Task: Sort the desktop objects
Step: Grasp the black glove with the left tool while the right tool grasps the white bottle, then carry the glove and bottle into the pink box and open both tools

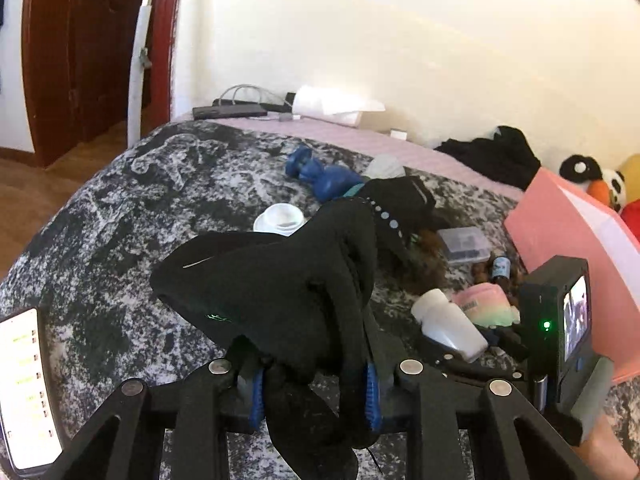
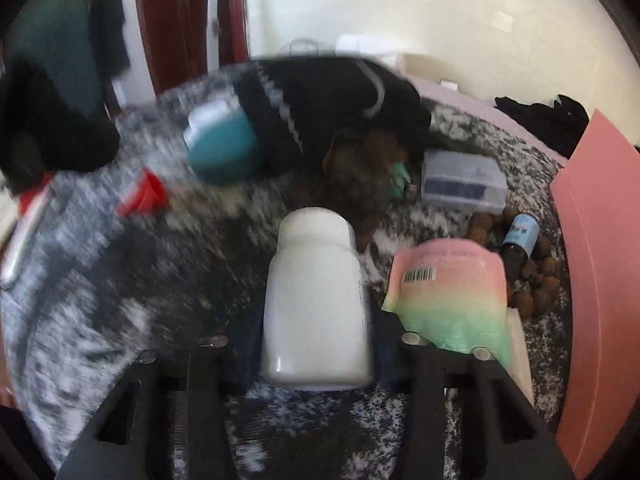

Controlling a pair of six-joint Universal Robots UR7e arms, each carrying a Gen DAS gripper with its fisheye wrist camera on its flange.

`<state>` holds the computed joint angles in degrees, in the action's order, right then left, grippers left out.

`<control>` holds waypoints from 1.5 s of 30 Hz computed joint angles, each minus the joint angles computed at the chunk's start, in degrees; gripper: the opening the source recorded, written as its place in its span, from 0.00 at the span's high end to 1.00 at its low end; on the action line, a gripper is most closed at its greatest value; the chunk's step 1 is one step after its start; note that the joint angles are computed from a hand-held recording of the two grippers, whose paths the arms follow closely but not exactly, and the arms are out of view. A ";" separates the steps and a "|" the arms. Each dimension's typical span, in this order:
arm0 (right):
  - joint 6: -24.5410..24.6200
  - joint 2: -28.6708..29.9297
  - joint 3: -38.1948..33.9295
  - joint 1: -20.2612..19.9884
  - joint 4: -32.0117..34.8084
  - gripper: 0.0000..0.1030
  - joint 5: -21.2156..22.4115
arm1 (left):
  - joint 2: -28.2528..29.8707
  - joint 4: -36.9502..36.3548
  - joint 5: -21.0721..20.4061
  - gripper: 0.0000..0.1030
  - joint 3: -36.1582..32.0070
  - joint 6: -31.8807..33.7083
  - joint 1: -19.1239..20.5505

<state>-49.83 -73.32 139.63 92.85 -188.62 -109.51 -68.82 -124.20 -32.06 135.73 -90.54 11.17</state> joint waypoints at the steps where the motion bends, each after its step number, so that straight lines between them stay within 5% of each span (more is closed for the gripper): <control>1: 0.38 -0.79 0.18 0.00 0.66 0.56 1.10 | 0.04 -0.19 0.06 0.71 0.04 -0.09 -0.18; 7: 2.01 -10.17 4.12 0.85 0.10 0.56 12.73 | 0.70 -1.07 0.34 0.70 -0.04 -0.35 -0.65; 10: 2.72 -13.18 5.93 1.63 -3.35 0.56 14.19 | 2.02 -1.93 0.24 0.70 -0.68 0.68 -0.34; 16: 3.30 -14.82 7.06 2.76 -12.50 0.56 11.49 | 6.25 -5.69 0.13 0.70 -2.81 4.08 0.54; 24: 6.46 -18.99 6.41 1.33 -14.29 0.56 11.60 | 15.12 -13.94 0.34 0.70 -8.28 12.94 2.05; 32: 5.41 -26.75 6.60 -0.75 -19.99 0.56 10.14 | 28.12 -18.41 7.61 0.70 -20.10 28.62 1.72; 38: -0.47 -28.25 3.42 -7.07 -27.35 0.56 7.77 | 36.93 -26.79 5.51 0.70 -30.99 40.78 4.14; 41: 2.68 -32.25 0.42 -15.23 -19.48 0.56 14.24 | 41.72 -32.10 1.38 0.70 -37.79 47.86 5.43; 45: 10.15 -36.39 -4.68 -25.58 -7.18 0.56 24.47 | 47.70 -31.65 1.79 0.65 -46.85 53.37 5.56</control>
<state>-39.68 -109.71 134.95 67.27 -195.80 -85.04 -21.12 -155.85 -30.27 88.87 -37.16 16.73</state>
